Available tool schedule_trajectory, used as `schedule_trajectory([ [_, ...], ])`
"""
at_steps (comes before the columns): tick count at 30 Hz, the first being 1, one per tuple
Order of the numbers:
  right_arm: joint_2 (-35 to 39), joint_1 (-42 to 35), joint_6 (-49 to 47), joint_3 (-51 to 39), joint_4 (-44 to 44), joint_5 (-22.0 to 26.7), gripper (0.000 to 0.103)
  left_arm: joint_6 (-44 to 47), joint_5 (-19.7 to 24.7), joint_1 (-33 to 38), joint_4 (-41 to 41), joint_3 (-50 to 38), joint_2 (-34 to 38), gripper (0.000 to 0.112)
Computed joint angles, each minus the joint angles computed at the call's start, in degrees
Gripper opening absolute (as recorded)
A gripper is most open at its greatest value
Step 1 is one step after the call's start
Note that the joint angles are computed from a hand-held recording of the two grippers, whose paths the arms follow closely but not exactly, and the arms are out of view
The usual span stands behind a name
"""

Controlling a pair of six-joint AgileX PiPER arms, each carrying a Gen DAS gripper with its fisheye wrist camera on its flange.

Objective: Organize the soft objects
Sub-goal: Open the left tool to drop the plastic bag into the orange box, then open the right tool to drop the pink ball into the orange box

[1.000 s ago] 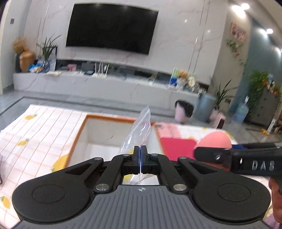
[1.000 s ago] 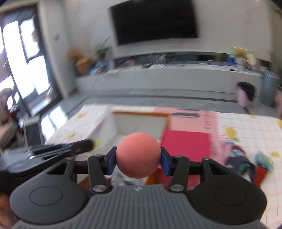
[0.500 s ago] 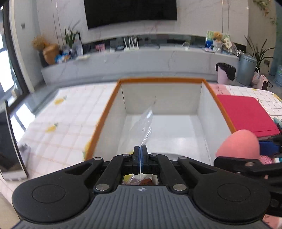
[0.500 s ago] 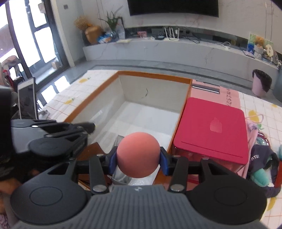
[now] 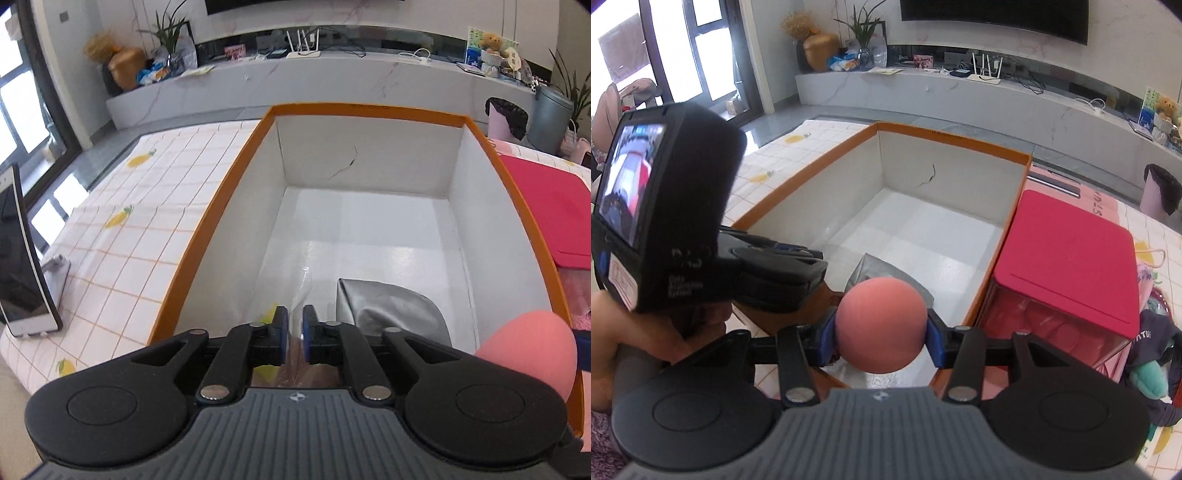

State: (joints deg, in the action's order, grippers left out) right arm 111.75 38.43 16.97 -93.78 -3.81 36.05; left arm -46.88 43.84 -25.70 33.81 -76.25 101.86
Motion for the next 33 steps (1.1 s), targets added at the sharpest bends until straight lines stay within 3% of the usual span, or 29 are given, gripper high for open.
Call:
schedule_trajectory([
  [2,0.12,0.05,0.44,-0.32,-0.44,0.37,0.048,0.69,-0.39,0.56,-1.42,0.09,-0.55,0.029],
  [5,0.2,-0.03,1.28,-0.53,-0.52,0.09,0.048,1.95,-1.26,1.26,-3.29,0.08,-1.19,0.06],
  [10,0.01,0.6,4.29,0.03,-2.74,-0.01,0.048,13.0,-3.39,5.75,-18.88,-0.46,-2.42,0.071],
  [12,-0.01,0.86,4.59,0.19,-2.96,-0.11,0.048,15.18,-4.19,6.53,-21.15,0.21,-3.29,0.078],
  [17,0.26,2.12,10.16,-0.31,-7.47,0.72,0.049,12.65,-8.68,6.46,-17.77,4.08,-7.28,0.08],
  [23,1.27,3.8,15.23,-1.78,-11.93,2.37,0.052,17.34,-9.78,9.67,-24.21,3.8,-8.52,0.081],
  [28,1.25,4.34,14.48,-2.44,-11.76,3.0,0.07,20.38,-9.15,11.87,-28.8,3.32,-8.4,0.081],
  [30,1.17,5.01,15.56,-2.74,-13.38,3.5,0.072,21.44,-9.5,12.23,-29.85,3.55,-8.78,0.081],
  [33,0.52,4.98,15.21,-2.03,-12.8,2.33,0.09,22.88,-10.63,12.28,-30.59,4.29,-9.5,0.081],
])
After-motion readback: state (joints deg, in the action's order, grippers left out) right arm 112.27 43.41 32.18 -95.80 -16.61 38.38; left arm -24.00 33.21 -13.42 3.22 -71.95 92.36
